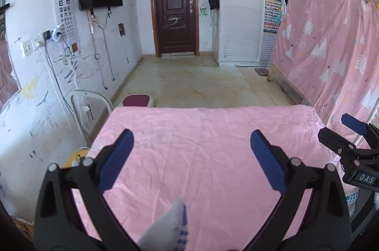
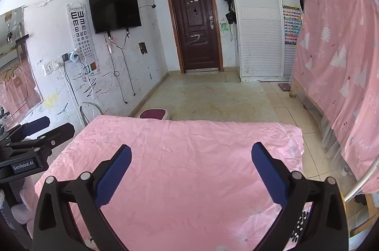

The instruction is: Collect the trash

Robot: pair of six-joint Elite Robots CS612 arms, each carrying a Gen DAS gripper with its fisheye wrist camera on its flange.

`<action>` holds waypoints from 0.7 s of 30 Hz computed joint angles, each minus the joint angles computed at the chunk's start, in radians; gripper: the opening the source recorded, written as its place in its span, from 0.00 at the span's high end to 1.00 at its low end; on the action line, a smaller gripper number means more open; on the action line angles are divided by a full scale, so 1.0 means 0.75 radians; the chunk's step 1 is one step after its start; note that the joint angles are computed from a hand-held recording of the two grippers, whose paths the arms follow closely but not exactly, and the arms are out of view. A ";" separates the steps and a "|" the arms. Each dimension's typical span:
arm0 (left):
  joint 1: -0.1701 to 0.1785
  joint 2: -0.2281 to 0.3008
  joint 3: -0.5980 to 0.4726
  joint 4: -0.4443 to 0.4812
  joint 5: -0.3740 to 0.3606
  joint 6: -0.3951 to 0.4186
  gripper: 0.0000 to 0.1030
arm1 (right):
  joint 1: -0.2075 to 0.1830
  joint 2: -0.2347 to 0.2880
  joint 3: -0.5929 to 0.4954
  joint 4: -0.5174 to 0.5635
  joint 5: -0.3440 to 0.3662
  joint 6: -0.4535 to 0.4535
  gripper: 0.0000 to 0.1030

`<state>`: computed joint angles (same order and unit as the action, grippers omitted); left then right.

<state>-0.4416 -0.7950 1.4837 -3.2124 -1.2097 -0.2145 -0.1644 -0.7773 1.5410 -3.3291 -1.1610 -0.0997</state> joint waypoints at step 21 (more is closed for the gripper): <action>0.010 -0.015 0.021 -0.034 0.020 0.002 0.08 | 0.031 -0.011 -0.009 0.002 -0.018 -0.038 0.11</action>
